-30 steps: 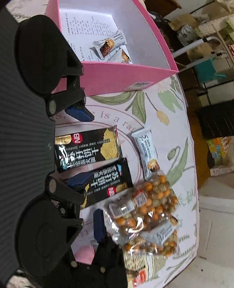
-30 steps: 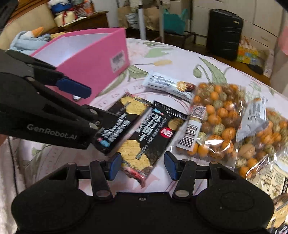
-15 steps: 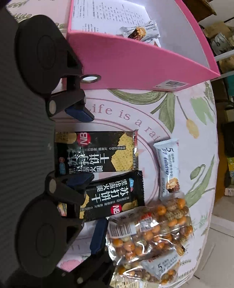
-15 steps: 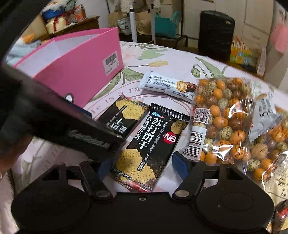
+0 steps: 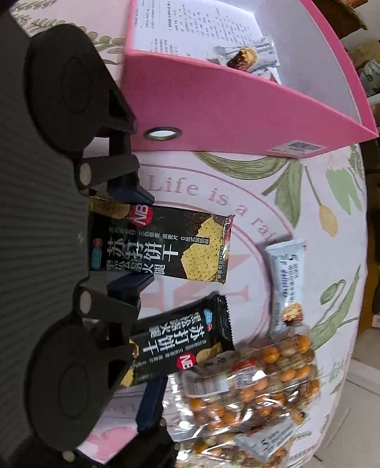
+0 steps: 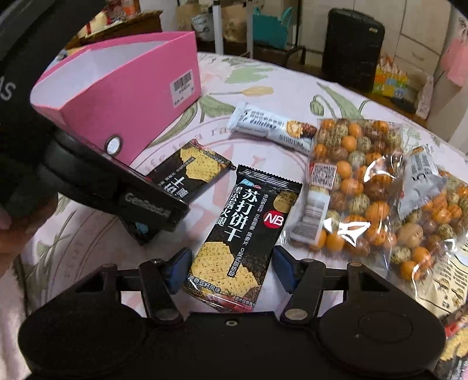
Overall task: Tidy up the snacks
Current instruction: 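Grasp a black NB cracker pack with the left tool while the right tool grasps another, then carry both black cracker packs over the pink box and lower them inside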
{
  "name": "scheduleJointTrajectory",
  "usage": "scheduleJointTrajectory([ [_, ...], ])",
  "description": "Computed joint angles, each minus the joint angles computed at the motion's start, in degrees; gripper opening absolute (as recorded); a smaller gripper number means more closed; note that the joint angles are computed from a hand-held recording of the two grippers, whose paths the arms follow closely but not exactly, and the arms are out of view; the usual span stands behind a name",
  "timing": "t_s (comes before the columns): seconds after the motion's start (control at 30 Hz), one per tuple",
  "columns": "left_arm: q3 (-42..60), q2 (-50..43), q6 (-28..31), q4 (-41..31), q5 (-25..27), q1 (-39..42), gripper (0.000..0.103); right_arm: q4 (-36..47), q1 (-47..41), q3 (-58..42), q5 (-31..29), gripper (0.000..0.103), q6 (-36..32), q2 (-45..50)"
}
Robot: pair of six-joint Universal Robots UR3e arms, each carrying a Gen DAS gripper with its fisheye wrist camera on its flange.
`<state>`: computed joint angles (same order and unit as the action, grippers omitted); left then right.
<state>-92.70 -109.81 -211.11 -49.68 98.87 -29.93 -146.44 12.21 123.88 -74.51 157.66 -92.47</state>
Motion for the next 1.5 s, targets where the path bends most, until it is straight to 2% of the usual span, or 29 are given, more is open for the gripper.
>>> scheduleJointTrajectory([
  [0.1,0.22,1.09,-0.04,-3.28,-1.11,-0.55,0.049,14.16,-1.22,-4.82,0.02,0.065,-2.25,-1.90],
  [0.17,-0.19,1.68,0.11,-3.92,-1.55,-1.05,0.050,16.55,-2.06,-5.50,0.46,0.066,-1.30,-2.46],
  [0.3,-0.80,1.54,-1.69,-2.54,-0.65,-1.69,0.053,14.46,-2.26,-5.56,0.81,0.070,0.99,-0.95],
  [0.47,-0.94,0.37,-3.04,-0.19,1.44,-2.43,0.060,3.50,0.50,-2.21,-1.14,0.076,1.63,1.87],
  [0.53,-0.30,-0.42,-2.87,-0.03,2.20,-2.68,0.062,-0.89,2.21,-0.29,-3.44,0.074,1.03,1.98],
  [0.57,0.06,-0.74,-2.70,-0.15,2.34,-2.68,0.062,-2.24,2.75,0.44,-4.05,0.063,0.64,1.72],
  [0.6,0.18,-0.72,-2.53,-0.32,2.48,-2.81,0.061,-2.04,2.57,0.48,-3.55,0.052,0.14,1.30],
  [0.63,0.13,-0.53,-2.32,-0.42,2.63,-2.93,0.054,-0.44,2.17,0.03,-3.01,0.052,0.10,0.62],
  [0.7,0.00,0.30,-1.75,-1.09,2.43,-3.06,0.049,2.42,1.41,-0.69,-2.78,0.052,0.19,-0.52],
  [0.9,-2.08,3.37,-2.41,-2.40,-0.51,-2.27,0.048,9.27,-1.83,-1.72,-0.11,0.052,0.27,-4.14],
  [1.07,-2.87,5.97,-3.20,-4.72,-0.79,-2.95,0.048,15.37,-3.42,-2.81,2.18,0.052,0.52,-6.80],
  [1.27,-5.66,9.16,-3.48,-4.30,-3.18,-3.21,0.048,18.90,-4.24,-2.39,1.91,0.052,0.87,-10.07],
  [1.5,-9.01,11.28,-7.16,-2.36,-3.68,-6.55,0.048,21.23,-2.89,0.01,-0.40,0.052,3.31,-13.57],
])
